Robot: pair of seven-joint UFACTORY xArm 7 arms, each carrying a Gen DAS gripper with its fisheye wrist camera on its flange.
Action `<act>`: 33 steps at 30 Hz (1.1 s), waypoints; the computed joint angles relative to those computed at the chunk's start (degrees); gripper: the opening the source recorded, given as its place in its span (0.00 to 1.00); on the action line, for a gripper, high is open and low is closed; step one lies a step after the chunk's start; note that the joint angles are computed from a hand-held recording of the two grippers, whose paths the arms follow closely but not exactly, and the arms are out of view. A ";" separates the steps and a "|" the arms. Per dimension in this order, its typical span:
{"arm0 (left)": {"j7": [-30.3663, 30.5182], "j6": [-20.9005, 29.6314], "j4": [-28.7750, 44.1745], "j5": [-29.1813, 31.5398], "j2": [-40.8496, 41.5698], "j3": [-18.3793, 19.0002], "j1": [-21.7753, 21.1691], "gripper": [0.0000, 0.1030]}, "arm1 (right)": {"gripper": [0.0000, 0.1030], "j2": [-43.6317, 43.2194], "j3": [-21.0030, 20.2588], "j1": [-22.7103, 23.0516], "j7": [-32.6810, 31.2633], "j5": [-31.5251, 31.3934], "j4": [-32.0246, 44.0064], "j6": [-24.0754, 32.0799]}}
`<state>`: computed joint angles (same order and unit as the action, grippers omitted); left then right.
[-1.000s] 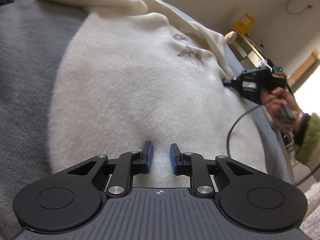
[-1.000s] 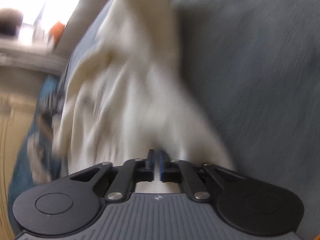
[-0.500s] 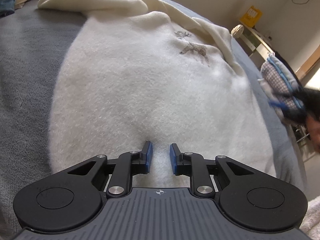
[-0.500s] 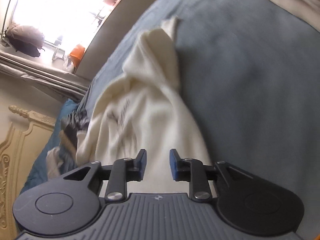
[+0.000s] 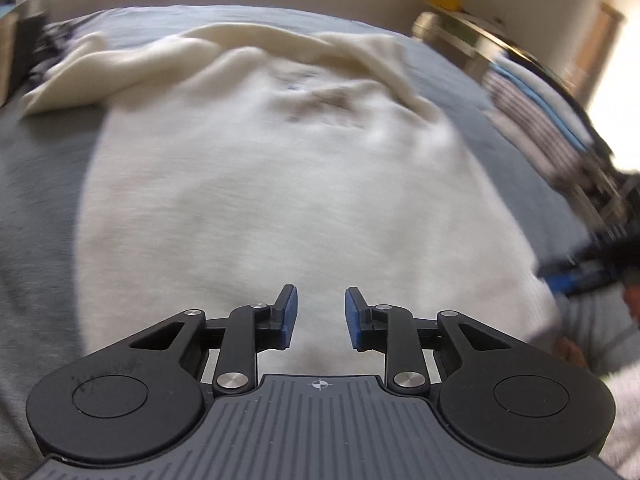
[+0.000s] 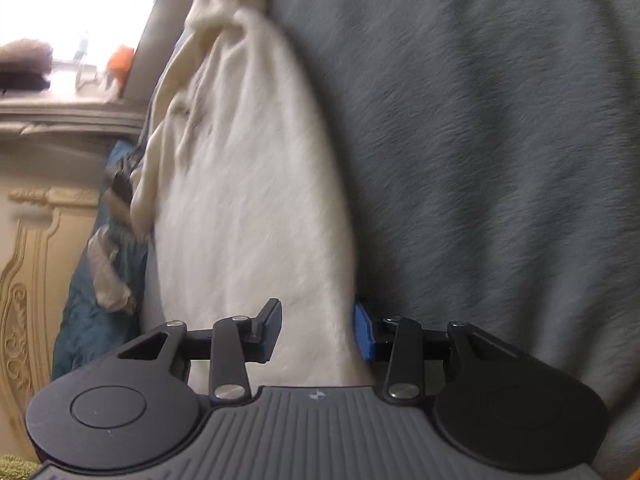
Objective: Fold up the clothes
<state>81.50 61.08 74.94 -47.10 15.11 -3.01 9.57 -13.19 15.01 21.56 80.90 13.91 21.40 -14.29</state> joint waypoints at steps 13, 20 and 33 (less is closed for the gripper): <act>-3.11 2.34 -2.81 4.15 -2.14 1.51 -0.34 0.25 | 0.15 5.87 -2.38 0.21 -2.49 -1.74 7.71 -1.54; -4.21 2.16 -2.28 4.25 -1.62 1.45 0.04 0.25 | 0.15 -8.79 24.89 -20.98 -5.64 12.90 3.09 9.23; -6.96 -1.09 -0.11 2.40 -0.36 1.64 1.26 0.25 | 0.36 -3.62 30.67 -30.17 -12.31 -13.70 17.15 26.76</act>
<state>74.54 59.99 74.83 -44.71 14.75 -1.36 10.84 -16.82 45.68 -8.61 68.59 0.21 38.55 12.46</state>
